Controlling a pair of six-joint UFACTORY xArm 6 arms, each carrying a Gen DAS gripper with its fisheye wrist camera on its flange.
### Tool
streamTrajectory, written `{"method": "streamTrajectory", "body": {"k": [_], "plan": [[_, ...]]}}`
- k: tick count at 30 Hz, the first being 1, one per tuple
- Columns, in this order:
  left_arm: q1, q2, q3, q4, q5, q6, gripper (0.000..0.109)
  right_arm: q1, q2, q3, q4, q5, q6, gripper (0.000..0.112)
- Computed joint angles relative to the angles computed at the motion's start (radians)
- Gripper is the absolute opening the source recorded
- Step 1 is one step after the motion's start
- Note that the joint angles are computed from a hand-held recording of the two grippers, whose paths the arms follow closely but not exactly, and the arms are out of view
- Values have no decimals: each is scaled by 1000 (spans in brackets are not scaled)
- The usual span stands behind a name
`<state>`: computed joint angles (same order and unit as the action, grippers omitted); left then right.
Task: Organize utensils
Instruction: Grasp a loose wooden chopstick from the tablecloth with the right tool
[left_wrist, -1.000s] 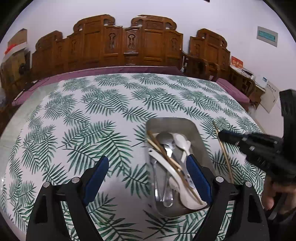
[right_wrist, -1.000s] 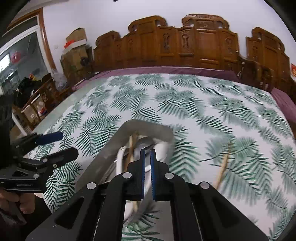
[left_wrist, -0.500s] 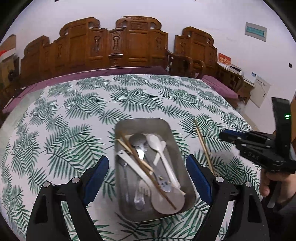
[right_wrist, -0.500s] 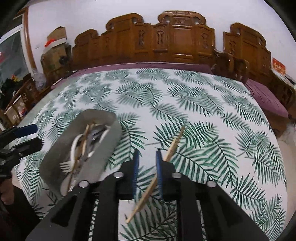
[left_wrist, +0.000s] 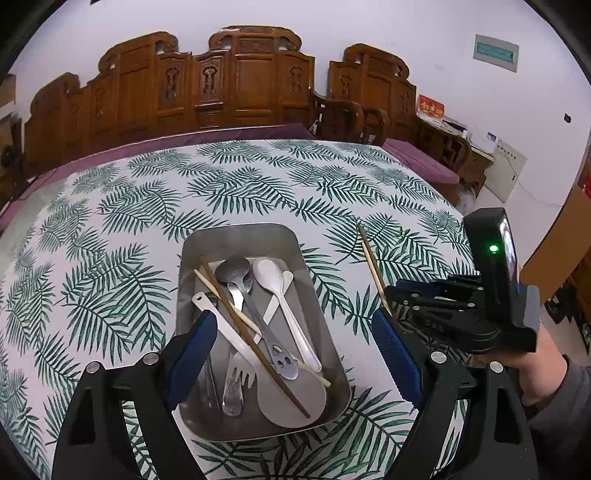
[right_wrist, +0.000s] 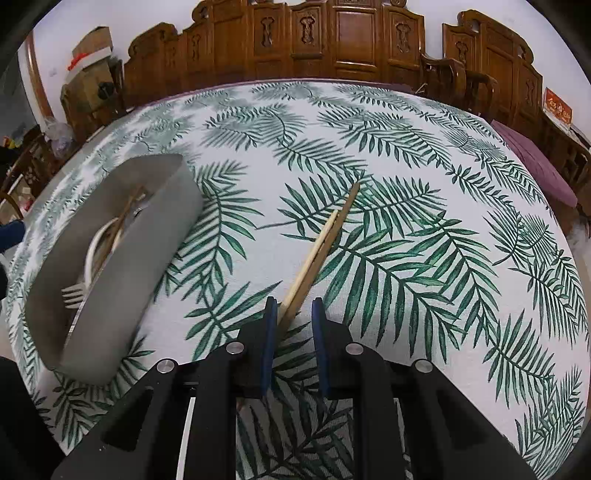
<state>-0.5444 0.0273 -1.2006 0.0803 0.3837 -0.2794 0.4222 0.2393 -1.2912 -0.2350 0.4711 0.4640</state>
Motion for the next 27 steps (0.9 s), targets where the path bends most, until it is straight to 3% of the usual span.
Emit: {"method": "streamTrajectory", "body": {"k": [7, 17, 25, 27], "plan": [[-12, 8, -7, 17, 7, -16, 82, -5, 30, -40, -74, 36, 79, 20], [-43, 29, -42, 84, 33, -68, 82, -24, 43, -60, -100, 72, 89, 6], [-80, 54, -85, 58, 61, -36, 82, -80, -44, 40, -73, 3, 80, 6], [-89, 62, -95, 51, 71, -27, 77, -93, -62, 60, -75, -9, 82, 6]]}}
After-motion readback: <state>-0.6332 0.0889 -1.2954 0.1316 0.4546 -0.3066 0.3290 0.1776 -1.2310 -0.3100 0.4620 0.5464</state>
